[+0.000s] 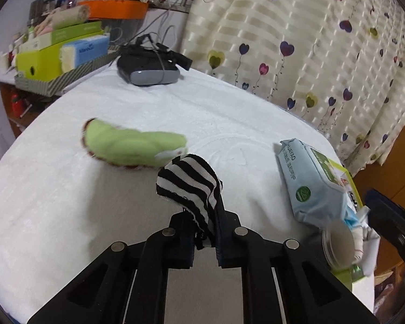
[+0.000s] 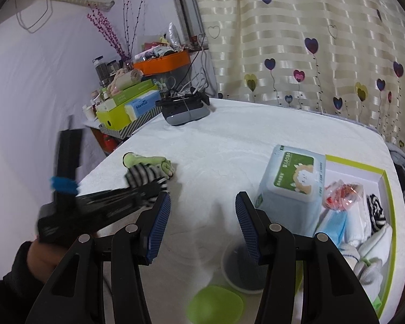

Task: Organize soft objects
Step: 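Grasp the light green sock with the right tool while the left holds the striped sock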

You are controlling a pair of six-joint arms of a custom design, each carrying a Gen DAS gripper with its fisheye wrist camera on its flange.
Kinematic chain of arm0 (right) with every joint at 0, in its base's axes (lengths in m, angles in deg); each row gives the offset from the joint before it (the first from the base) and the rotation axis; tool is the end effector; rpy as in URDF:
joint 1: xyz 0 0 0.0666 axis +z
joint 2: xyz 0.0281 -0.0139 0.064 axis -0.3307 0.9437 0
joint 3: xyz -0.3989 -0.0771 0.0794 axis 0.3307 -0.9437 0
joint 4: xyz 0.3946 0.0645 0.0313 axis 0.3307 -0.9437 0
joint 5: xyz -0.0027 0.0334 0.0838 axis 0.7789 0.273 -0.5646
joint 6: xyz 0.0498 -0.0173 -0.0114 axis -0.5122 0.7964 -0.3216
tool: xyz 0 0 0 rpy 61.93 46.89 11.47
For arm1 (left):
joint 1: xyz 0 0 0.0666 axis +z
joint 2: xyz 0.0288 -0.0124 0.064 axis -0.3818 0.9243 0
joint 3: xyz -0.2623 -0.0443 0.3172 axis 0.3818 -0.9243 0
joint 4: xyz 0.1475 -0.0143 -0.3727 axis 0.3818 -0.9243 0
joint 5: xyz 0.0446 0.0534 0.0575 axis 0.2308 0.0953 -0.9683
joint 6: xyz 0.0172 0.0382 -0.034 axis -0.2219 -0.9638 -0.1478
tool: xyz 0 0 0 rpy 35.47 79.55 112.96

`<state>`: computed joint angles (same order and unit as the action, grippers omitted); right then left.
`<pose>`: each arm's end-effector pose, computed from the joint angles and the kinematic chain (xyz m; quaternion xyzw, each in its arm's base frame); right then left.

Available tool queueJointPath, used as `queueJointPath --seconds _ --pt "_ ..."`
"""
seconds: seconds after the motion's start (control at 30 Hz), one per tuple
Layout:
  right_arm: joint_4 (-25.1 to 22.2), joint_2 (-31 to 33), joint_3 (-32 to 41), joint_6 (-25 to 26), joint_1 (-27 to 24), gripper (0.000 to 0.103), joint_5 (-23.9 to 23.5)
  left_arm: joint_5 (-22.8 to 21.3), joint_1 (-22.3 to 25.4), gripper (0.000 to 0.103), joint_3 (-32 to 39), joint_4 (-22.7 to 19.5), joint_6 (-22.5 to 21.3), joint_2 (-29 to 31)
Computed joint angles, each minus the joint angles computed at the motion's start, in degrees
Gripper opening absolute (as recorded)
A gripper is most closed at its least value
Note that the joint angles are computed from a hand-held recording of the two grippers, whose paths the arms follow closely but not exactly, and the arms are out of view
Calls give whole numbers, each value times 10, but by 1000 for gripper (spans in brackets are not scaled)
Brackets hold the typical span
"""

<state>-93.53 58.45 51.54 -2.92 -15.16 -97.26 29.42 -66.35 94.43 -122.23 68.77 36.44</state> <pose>0.3459 0.0426 0.4244 -0.2161 0.8706 0.2181 0.3845 0.3381 -0.3057 0.3718 -0.1284 0.9119 -0.1138 0.3729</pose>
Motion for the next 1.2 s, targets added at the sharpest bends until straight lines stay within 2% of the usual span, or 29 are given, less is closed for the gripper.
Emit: queueJointPath --seconds 0.13,0.33,0.6,1.0,1.2 --pt "-8 18 16 14 36 51 25 -16 -11 11 -35 1 18 -40" --pt "-27 53 54 62 105 51 73 -31 -9 11 -80 6 43 -89" --pt "-55 128 120 194 188 51 135 -38 5 11 -122 19 55 -142" --pt "-70 247 192 324 248 51 208 -32 24 11 -162 28 65 -186" --pt "-76 289 218 332 267 51 258 -17 39 11 -174 35 65 -190"
